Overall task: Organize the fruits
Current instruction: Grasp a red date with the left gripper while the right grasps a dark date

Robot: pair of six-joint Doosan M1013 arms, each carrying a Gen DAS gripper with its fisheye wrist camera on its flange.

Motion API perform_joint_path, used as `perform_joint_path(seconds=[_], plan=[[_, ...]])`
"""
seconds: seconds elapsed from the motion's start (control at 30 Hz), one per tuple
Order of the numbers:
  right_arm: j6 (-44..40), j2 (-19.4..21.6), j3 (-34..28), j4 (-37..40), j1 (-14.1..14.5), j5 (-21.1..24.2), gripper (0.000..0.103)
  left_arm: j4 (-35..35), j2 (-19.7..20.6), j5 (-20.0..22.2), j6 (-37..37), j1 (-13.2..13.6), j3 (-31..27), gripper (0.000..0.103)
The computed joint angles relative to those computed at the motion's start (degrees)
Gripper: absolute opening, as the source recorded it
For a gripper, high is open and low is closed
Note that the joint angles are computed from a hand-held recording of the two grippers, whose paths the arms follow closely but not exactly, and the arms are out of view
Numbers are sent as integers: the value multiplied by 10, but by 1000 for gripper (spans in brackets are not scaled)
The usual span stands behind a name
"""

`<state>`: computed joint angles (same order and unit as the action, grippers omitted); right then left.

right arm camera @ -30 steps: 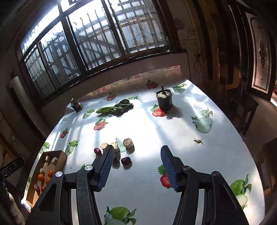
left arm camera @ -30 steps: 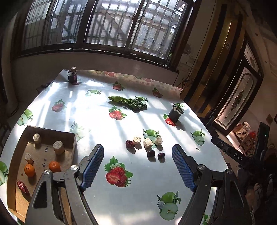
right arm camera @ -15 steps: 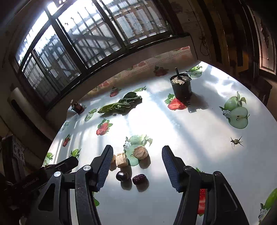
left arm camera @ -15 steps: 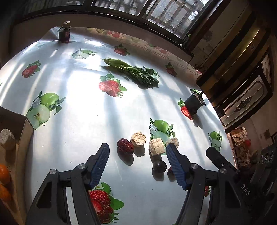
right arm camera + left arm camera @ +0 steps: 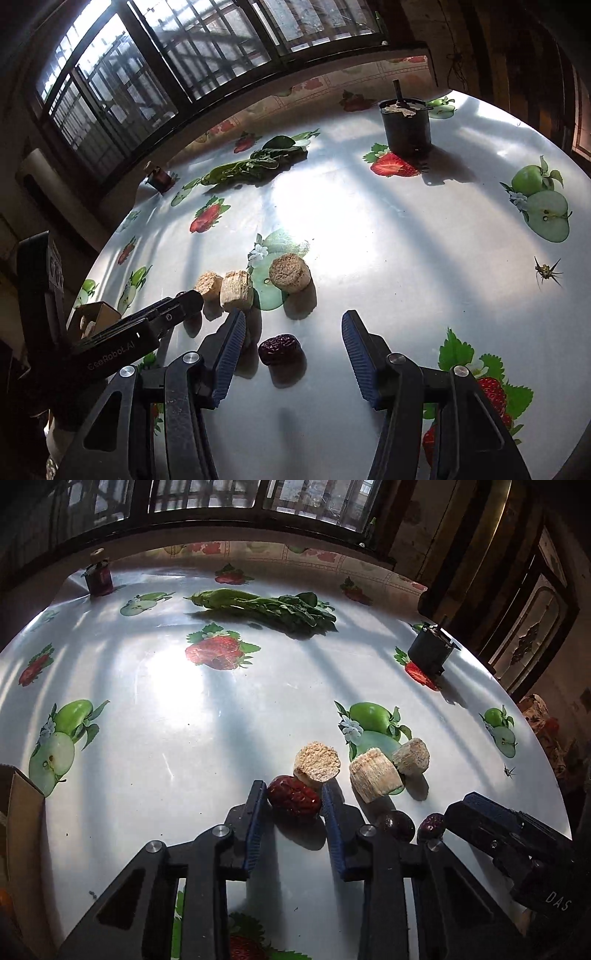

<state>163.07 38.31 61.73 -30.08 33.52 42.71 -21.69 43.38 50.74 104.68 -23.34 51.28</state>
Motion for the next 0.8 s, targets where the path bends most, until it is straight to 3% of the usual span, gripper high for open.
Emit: perform_joint_path(seconds=[0.23, 0.4, 0.63, 0.67, 0.8], plan=[[-80, 26, -46, 8, 11, 56, 59, -28, 2, 24, -1, 10, -5, 29], [-116, 46, -79, -1, 17, 107, 58, -21, -4, 0, 9, 6, 10, 32], [-110, 51, -85, -25, 19, 109, 56, -10, -8, -16, 16, 2, 19, 35], [-114, 52, -86, -26, 20, 109, 52, -4, -7, -12, 11, 2, 16, 29], [-121, 54, -91, -25, 22, 115, 30, -15, -5, -3, -2, 7, 11, 29]])
